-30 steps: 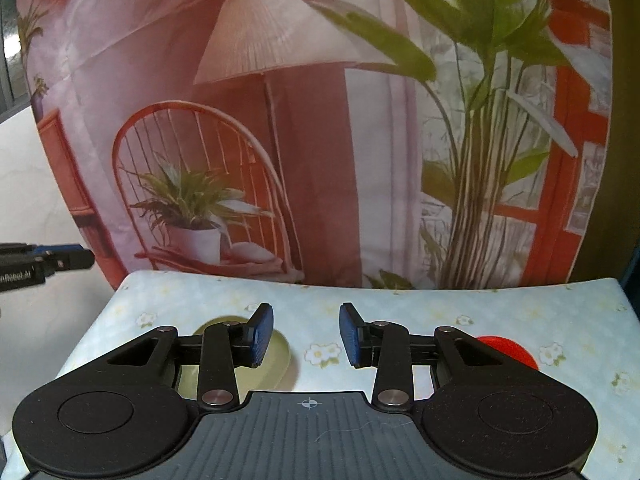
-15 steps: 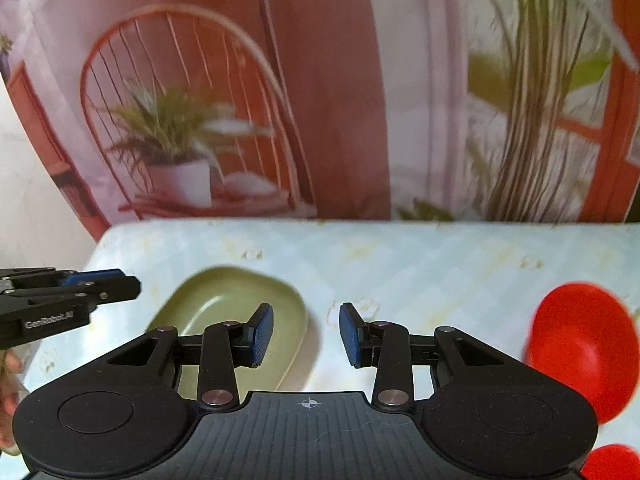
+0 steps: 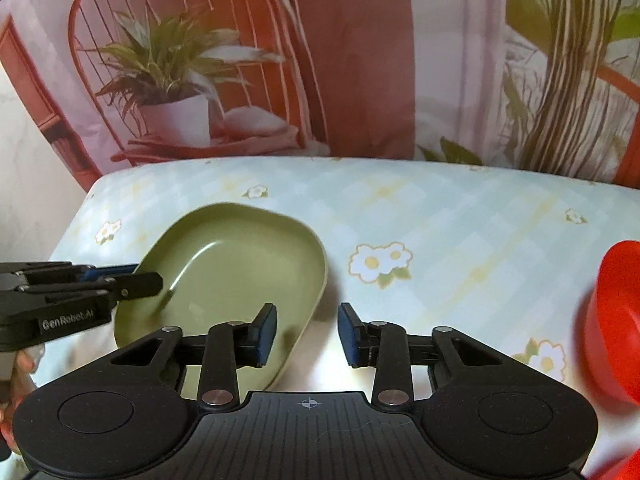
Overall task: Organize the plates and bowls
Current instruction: 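Move both grippers toward the other olive-green plate, then close both grippers on the rim of the olive-green plate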
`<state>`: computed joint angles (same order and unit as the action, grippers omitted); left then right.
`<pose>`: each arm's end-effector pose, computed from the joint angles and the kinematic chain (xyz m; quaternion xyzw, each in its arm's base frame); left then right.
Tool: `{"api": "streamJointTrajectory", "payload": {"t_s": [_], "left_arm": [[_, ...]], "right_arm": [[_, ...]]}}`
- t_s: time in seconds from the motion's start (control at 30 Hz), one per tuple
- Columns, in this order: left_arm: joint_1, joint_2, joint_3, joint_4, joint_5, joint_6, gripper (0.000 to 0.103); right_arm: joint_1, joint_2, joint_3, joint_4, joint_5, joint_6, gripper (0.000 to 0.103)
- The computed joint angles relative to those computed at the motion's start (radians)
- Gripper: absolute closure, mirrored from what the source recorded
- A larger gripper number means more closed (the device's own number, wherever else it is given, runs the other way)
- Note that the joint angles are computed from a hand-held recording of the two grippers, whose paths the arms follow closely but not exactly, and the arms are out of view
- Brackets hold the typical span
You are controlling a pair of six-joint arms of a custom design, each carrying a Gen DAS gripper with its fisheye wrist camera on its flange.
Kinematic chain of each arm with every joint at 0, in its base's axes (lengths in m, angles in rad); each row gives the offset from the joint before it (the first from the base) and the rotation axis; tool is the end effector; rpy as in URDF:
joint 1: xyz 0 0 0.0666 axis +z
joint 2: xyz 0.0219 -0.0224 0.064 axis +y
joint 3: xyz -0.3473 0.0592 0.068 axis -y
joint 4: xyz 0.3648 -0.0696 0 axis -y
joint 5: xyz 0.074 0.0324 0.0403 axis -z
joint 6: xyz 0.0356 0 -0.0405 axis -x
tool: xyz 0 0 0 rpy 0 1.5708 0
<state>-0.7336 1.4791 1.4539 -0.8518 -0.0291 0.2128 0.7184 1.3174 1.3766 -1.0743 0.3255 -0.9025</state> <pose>0.3662 -0.3292 0.3891 0.2373 0.9099 -0.1427 0.3088 0.3251 0.2685 0.4138 0.1315 0.9408 0.0887 0.2994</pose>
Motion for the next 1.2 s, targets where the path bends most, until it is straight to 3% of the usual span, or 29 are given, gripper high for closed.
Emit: {"api": "streamJointTrajectory", "payload": {"t_s": [0.07, 0.13, 0.33, 0.6, 1.2], "left_arm": [[-0.005, -0.007, -0.011, -0.001, 0.006, -0.003, 0.084], [-0.013, -0.012, -0.015, 0.0, -0.013, -0.013, 0.087], [-0.016, -0.039, -0.017, 0.008, -0.026, -0.001, 0.09], [-0.066, -0.08, 0.021, -0.039, -0.068, -0.017, 0.09], [-0.245, -0.188, -0.019, -0.105, -0.157, 0.048, 0.089]], "right_arm": [[-0.003, 0.005, 0.001, -0.006, -0.017, 0.002, 0.091], [-0.001, 0.009, 0.004, -0.012, -0.027, 0.009, 0.092], [0.017, -0.023, -0.013, 0.003, -0.013, -0.01, 0.092], [0.058, -0.09, -0.018, -0.02, 0.052, -0.051, 0.092], [0.259, -0.294, -0.085, -0.182, 0.224, -0.26, 0.092]]}}
